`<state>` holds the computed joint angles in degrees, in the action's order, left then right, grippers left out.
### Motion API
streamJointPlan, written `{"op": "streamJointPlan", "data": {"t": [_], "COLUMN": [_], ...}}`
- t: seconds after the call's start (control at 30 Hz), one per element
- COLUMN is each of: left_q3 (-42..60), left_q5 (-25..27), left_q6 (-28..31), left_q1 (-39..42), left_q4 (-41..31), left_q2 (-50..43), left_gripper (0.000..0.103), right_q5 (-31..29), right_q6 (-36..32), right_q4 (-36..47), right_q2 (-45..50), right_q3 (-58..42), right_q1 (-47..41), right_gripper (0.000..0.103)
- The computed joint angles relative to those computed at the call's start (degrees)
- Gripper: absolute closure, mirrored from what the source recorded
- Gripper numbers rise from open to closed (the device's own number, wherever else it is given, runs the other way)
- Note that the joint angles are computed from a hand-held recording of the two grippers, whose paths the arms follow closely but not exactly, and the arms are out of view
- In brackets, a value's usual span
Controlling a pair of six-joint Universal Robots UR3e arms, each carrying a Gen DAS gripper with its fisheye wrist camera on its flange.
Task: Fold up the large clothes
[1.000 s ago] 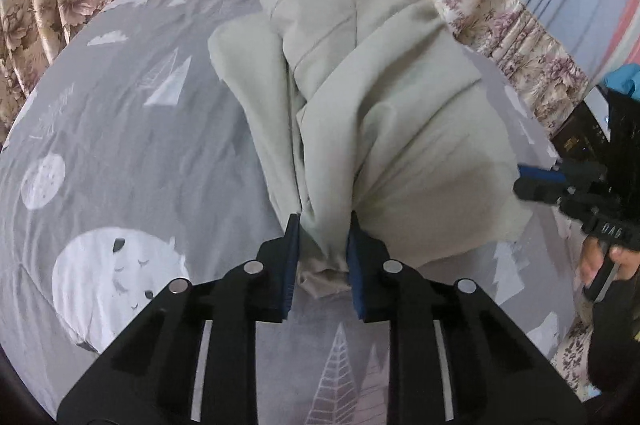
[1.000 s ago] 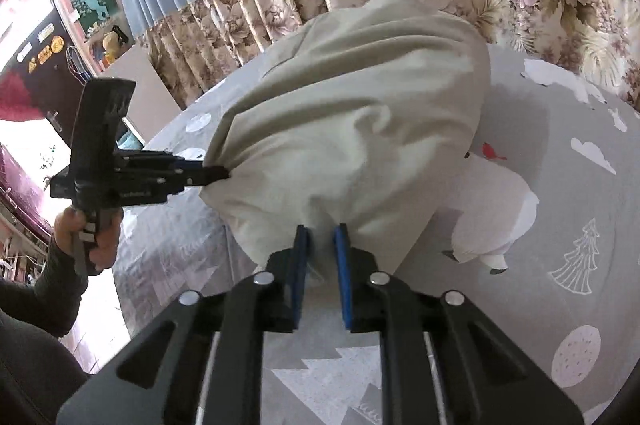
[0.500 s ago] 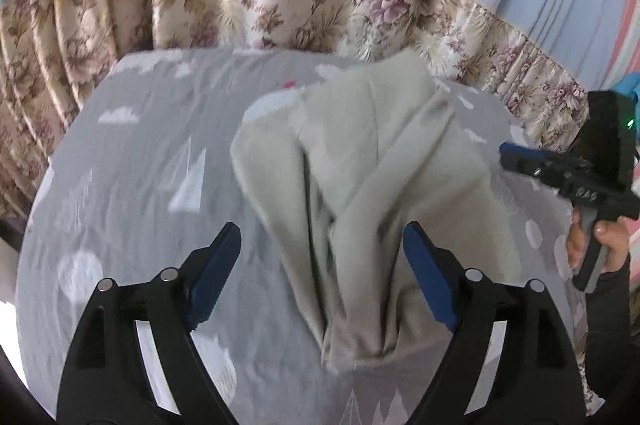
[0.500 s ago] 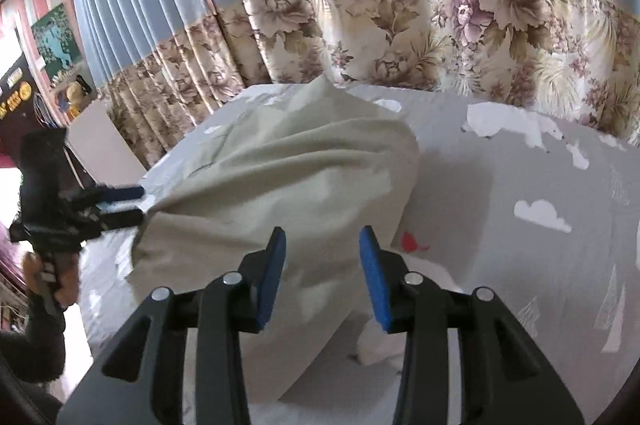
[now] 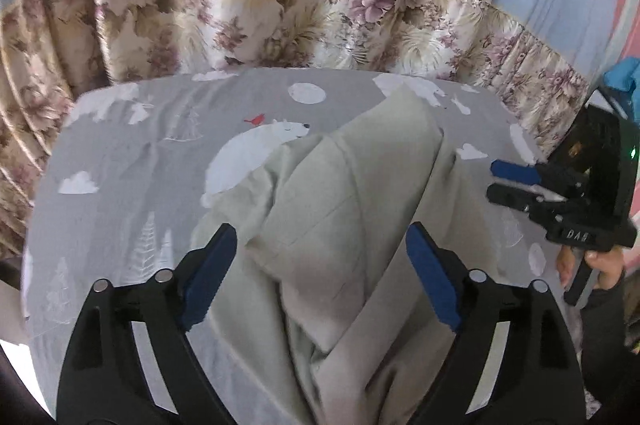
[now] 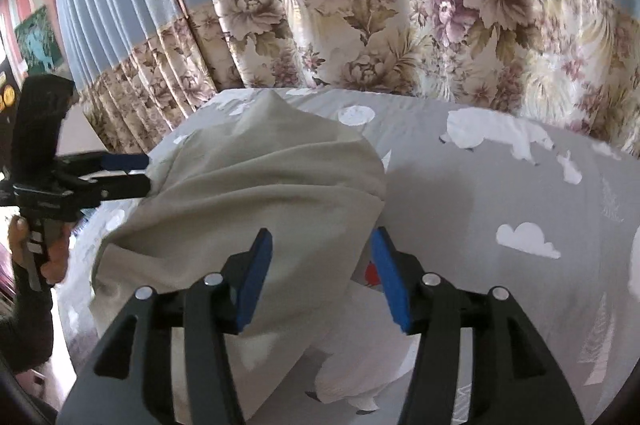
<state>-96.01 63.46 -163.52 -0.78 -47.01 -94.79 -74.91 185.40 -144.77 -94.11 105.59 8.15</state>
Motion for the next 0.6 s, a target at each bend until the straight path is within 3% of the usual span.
{"op": "streamJointPlan", "data": {"t": [0.07,0.1,0.2,0.3,0.47,0.5,0.6], "left_q3": [2.11,2.3,3.69,3.55,1.57,2.23,3.94], "left_q5": [-0.38,-0.23,-2.91,-4.29,-12.03,-11.5,-3.54], "left_q6": [-1.26,-1.54,-0.09,0.41,3.34,4.14,2.11], "left_q1": [-0.98,-1.49,-2.22,-2.02,6.04,6.58,6.32], "left_q4": [0.09,0.56,-0.9,-0.06,-0.87,-1.42,1.37], "left_q2": [-3.05,-3.79,-6.36,-6.34,2.95,3.17,-0.24], "left_gripper": [0.025,0.035,0.093,0.097,0.098,0.098,0.098], "right_q5": [1.76,1.63,1.35,-2.3,-5.7,-6.11,-8.57], "right_q6": [1.34,1.61,2.55,1.28,-0.24,-0.53,-1.65], "right_q4": [-1.48,-1.9,-4.16,-6.36,-7.27,-7.01,-5.55], "right_q2": [1.5,2.59,5.74,6.79,6.36,6.74,9.54], "right_q3": [0.06,-0.38,-0.79,-1.17,-3.54,-4.44,-8.1], "right_q1": [-0.16,0.25,2.03,4.97,8.34,8.97,10.95], "right_gripper": [0.05,0.05,0.054,0.078,0.079,0.079,0.078]}}
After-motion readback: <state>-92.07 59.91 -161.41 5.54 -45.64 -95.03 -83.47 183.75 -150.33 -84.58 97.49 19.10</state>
